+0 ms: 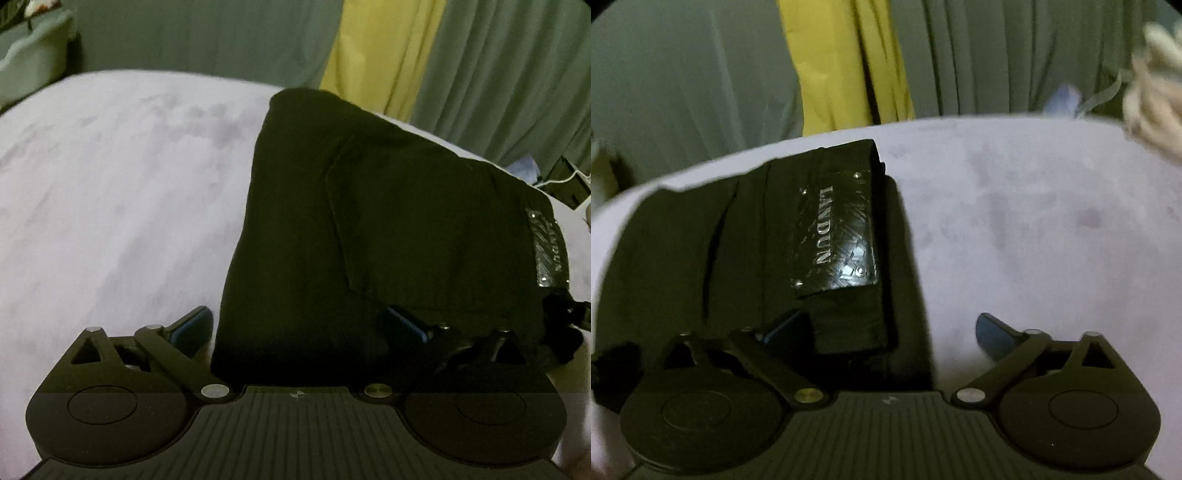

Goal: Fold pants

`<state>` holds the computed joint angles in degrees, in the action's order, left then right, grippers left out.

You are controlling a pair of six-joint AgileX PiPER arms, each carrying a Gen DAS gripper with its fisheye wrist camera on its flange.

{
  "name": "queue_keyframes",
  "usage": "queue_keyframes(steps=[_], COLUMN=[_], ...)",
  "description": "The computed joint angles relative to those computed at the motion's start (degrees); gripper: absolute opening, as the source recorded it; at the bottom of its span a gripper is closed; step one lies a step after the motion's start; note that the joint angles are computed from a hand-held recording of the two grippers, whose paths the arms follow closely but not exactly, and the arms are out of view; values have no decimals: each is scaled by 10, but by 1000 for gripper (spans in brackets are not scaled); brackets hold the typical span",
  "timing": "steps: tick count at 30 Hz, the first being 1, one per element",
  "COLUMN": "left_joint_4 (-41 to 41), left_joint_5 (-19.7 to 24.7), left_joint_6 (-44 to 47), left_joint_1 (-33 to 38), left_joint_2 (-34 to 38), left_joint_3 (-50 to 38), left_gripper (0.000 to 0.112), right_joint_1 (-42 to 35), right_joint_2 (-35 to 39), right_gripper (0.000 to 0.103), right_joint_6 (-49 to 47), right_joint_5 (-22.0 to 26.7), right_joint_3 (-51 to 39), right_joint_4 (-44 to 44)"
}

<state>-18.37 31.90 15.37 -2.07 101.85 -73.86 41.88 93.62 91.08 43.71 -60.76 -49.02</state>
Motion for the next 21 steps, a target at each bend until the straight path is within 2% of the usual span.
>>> queue_keyframes(steps=[2,4,7,10,11,12,13,15,18,19,21], left_joint_4=[-5,1,1,47,52,64,88,155,143,143,167], left_joint_5=[17,-20,-64,-42,-42,-42,-39,-25,-13,5,24], left_joint_6=[5,8,6,-51,-60,-73,-94,-144,-113,-116,-137], left_joint_1=[7,7,13,6,5,1,-4,-18,-11,-10,-17], left_joint_2=[-17,-39,-56,-31,-20,-8,8,40,66,72,72], left_joint_3=[-2,20,25,-27,-38,-49,-62,-90,-110,-124,-136], left_gripper=[101,100,100,100,100,100,100,103,103,103,103], right_joint_1=[-10,4,79,113,115,113,111,100,85,82,82], right_joint_2=[2,8,-8,3,15,27,47,86,132,145,161], right_gripper=[99,99,99,99,96,84,66,50,48,48,48], right_joint_6=[-32,-55,-3,-3,-14,-28,-49,-101,-163,-187,-196], right_joint_5=[21,69,130,145,137,128,121,111,113,113,113], right_joint_3=[-23,-68,-74,-91,-102,-113,-130,-166,-198,-204,-202], right_joint_4=[33,56,-38,-106,-115,-118,-119,-101,-71,-64,-87])
